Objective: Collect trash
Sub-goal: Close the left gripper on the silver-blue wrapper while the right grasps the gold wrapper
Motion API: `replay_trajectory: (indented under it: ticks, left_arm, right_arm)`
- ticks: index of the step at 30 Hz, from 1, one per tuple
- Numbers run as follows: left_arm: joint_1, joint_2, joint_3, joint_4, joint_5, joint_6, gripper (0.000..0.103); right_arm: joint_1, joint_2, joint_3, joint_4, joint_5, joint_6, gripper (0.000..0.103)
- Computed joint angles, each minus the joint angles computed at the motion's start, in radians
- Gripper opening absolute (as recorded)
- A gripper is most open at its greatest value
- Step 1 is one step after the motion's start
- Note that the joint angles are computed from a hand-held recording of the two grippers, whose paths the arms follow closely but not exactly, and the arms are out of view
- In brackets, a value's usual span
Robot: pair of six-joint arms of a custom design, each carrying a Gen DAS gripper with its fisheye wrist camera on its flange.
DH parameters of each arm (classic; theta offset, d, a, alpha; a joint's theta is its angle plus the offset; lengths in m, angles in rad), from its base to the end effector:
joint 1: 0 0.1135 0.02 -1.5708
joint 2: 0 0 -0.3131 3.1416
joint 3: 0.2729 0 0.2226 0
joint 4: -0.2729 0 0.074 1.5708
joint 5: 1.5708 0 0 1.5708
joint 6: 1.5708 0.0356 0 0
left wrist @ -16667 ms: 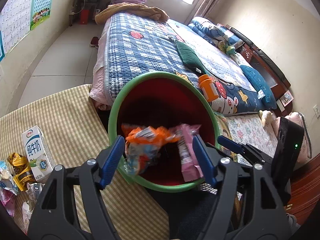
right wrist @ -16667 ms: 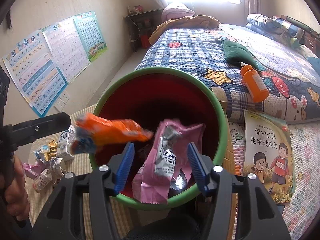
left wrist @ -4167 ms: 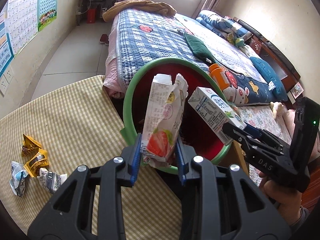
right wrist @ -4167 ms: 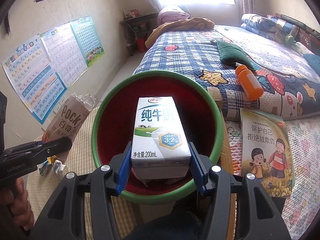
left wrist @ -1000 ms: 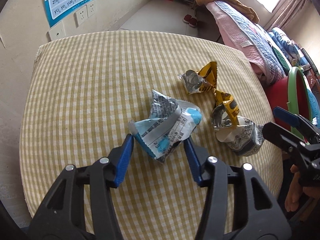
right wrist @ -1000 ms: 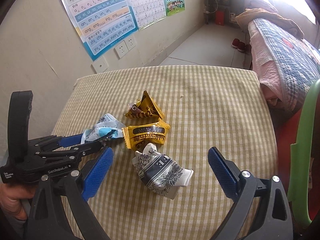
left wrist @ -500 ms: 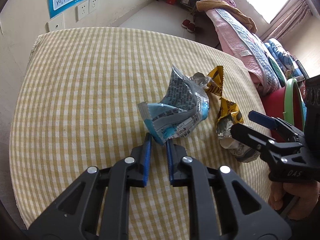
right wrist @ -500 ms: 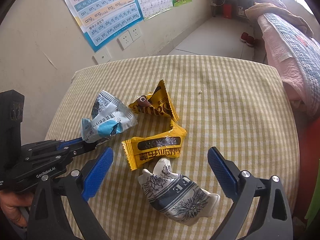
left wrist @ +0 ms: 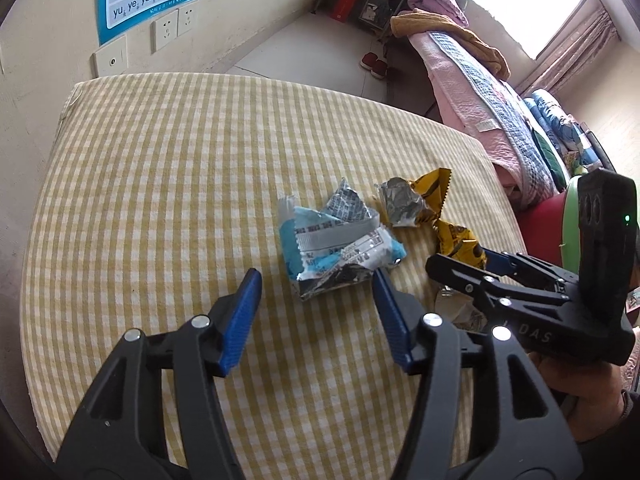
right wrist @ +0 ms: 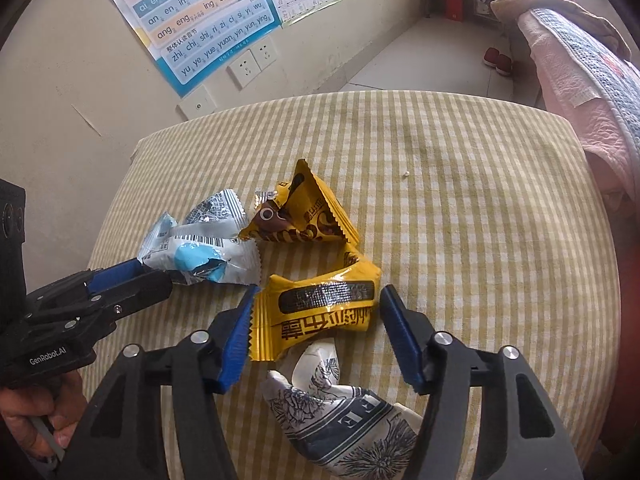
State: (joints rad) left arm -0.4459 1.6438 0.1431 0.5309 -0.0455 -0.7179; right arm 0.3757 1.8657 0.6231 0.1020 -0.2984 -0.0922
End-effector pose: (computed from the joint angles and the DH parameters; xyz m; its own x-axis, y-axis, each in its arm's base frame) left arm 0.1628 -0.0760 0.1258 -0.8286 -0.3322 -0.4506 -0.1825 0.9212 -0.3437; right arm 0.2584 0.1132 0.1313 -0.7991 -0.4098 -0.4399 -0.5406 0.8099 0.2277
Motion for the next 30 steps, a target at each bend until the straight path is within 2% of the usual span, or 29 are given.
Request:
replay_trajectory:
  ticks: [1,3,8,12,13,14,15,17,30]
  left_arm:
    - [0.004,0.002,0.002,0.008,0.003,0.003,0.055]
    - [0.019,0.013,0.015,0.017,0.022,0.009,0.057]
    - [0.036,0.017,0.067,-0.008,0.029,0.037,0.072]
    - [0.058,0.053,0.125,-0.066,0.037,0.046,0.073]
    - [0.071,0.067,0.134,-0.067,0.053,0.04,0.073]
    - [0.086,0.081,0.143,-0.069,0.071,0.04,0.062]
    - [0.093,0.092,0.15,-0.074,0.081,0.037,0.056]
    - [0.097,0.105,0.146,-0.056,0.097,0.028,0.053]
    - [0.011,0.123,0.1,0.009,0.1,-0.019,0.044]
  right_arm:
    - [0.001,-0.001,0.002,0.0,-0.002,0.003,0.044]
    - [-0.008,-0.001,0.005,-0.004,-0.011,0.004,0.044]
    - [-0.028,-0.015,0.014,-0.028,-0.025,-0.009,0.041]
    - [-0.041,-0.032,0.017,-0.043,-0.03,-0.02,0.041]
    - [-0.044,-0.035,0.018,-0.045,-0.033,-0.021,0.041]
    - [-0.045,-0.038,0.02,-0.046,-0.033,-0.021,0.041]
    - [-0.049,-0.044,0.017,-0.048,-0.034,-0.025,0.041]
    - [-0.055,-0.058,0.014,-0.053,-0.033,-0.035,0.041]
    - [-0.065,-0.09,-0.014,-0.054,-0.025,-0.048,0.041]
